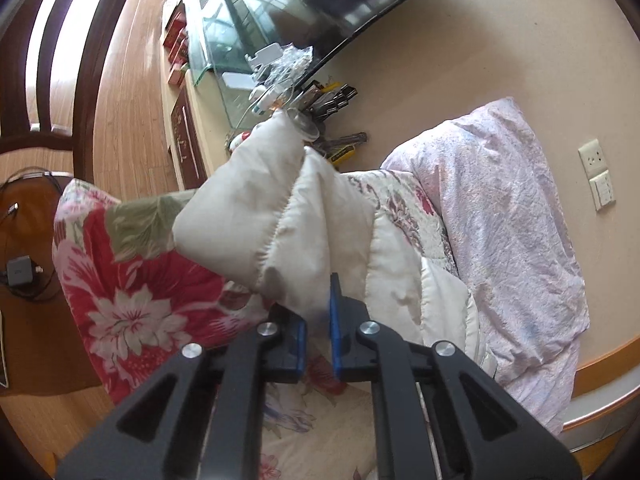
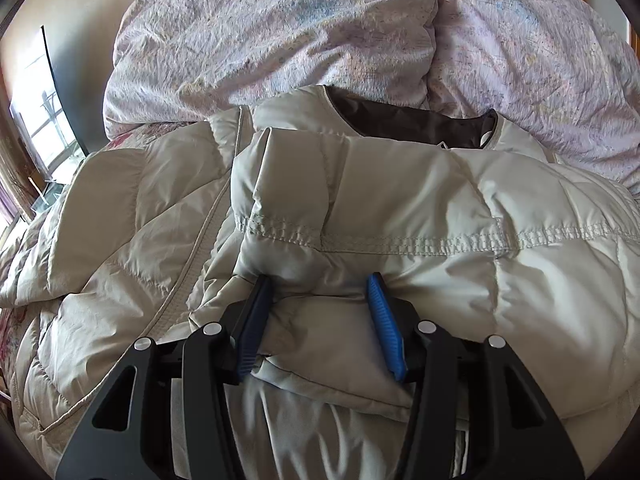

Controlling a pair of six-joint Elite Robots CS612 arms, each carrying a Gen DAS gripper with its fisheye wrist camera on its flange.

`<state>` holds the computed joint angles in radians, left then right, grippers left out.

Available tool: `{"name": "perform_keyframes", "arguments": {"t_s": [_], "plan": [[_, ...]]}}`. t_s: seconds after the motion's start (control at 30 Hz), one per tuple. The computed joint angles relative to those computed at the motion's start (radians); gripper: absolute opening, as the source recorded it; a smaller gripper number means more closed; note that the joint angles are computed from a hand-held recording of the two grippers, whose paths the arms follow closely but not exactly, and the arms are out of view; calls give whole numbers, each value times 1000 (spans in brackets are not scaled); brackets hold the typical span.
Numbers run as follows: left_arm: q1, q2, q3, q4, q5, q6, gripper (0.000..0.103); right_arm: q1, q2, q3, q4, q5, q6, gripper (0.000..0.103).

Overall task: Fold large clothes
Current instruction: 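Grasp the other sleeve cuff with the left gripper while the right gripper pins the jacket, then fold the held sleeve across the jacket front with the left gripper, then release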

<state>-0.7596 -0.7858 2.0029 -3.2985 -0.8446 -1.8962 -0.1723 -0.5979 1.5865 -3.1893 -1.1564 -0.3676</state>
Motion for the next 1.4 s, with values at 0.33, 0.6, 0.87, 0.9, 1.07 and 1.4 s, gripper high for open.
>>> {"name": "perform_keyframes", "arguments": {"t_s": [0.33, 0.6, 0.87, 0.9, 1.07, 1.4], "plan": [[3, -56, -100, 122, 70, 260, 9, 1, 0, -2, 6, -1, -1, 52], [-7, -46, -192, 194, 97, 414, 9, -3, 0, -4, 15, 15, 4, 52], [-20, -9, -292, 214, 83, 575, 9, -3, 0, -4, 14, 16, 4, 52], [-21, -1, -308, 209, 76, 601, 9, -4, 0, -4, 14, 16, 4, 52], [-28, 40, -383, 186, 37, 708, 9, -4, 0, -4, 14, 17, 4, 52], [-50, 123, -543, 149, -61, 932, 9, -21, -35, 14, 86, 46, -53, 57]]}}
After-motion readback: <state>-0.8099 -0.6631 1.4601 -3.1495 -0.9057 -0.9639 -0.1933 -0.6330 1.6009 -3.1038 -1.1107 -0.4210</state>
